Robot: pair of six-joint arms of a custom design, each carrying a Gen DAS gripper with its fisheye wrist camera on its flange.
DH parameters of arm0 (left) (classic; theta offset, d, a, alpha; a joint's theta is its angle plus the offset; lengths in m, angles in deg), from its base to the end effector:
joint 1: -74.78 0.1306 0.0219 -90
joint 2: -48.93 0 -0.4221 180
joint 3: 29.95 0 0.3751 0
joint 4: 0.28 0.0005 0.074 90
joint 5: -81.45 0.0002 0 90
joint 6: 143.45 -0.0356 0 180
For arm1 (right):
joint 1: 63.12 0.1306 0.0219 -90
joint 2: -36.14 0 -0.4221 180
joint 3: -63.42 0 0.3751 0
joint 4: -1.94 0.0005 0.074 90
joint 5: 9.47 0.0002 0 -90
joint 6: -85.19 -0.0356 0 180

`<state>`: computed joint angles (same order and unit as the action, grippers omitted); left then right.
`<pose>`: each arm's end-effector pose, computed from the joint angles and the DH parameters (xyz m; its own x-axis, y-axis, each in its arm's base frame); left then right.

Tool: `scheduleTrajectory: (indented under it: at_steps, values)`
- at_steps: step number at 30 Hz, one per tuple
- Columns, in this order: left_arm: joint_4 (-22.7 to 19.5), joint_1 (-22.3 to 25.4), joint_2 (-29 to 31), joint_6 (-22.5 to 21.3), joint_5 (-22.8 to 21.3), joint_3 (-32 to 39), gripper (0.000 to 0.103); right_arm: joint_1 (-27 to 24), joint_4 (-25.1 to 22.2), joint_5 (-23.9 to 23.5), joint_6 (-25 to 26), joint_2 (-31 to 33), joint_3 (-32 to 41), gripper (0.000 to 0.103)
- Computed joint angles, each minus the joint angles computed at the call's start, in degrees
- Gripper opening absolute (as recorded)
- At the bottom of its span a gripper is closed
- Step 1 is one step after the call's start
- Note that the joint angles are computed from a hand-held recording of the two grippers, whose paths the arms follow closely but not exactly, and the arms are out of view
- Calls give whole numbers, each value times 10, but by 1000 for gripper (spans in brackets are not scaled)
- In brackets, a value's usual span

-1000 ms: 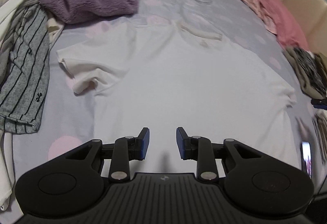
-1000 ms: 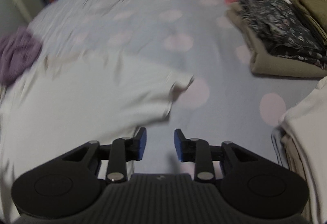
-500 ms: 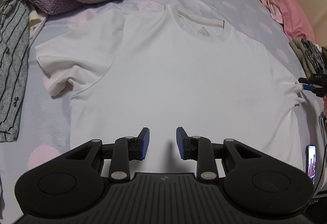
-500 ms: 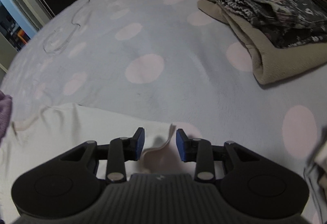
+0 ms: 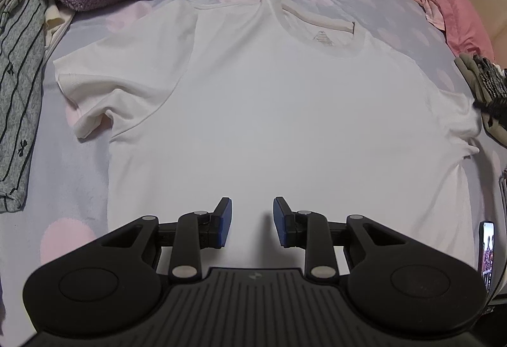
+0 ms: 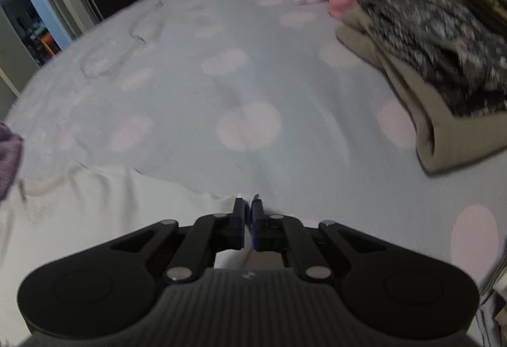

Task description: Fold clothes

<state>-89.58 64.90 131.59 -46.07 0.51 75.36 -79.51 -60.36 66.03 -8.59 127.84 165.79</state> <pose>0.3509 -0.0673 0.5934 -0.9267 0.0326 -0.3745 0.1128 0.9744 -0.1943 0.4535 -0.1246 0.5368 -0.7423 0.2849 -0.6064 0.1734 0.9560 0.2368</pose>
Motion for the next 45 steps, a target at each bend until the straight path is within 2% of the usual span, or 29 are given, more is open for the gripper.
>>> scheduleTrajectory:
  at_steps: [5,11,18,23,28,29,30,34,38,42,45]
  values:
    - [-2,-4,-5,-4,0,-1,26,20,-28,-42,22,-14,31,4]
    - [-4,-6,-7,-3,-3,-1,26,63,-51,-81,51,-37,32,4]
    - [-6,-8,-9,-6,-2,-2,26,116,-95,-96,114,-58,10,4]
    - [-8,-14,-9,-5,-6,-4,26,146,-75,-100,84,-69,-32,4]
    - [-6,-16,-9,-6,-5,-5,28,175,-83,-94,91,-63,-43,4]
    - [-6,-16,-9,-7,-4,-5,29,178,-84,-93,92,-62,-45,5]
    - [-6,-15,-9,-7,-4,-6,29,181,-85,-93,93,-62,-48,11]
    - [-9,-13,-9,-8,-5,-6,29,170,-99,-101,104,-60,-39,14]
    - [-9,-10,-13,-11,-3,-5,29,130,-113,-107,115,-58,-21,17]
    - [-7,0,-19,-16,-8,-9,29,96,-158,-90,132,-53,-16,17]
    - [-7,14,-25,-19,-10,-13,29,80,-159,-73,117,-61,-36,13]
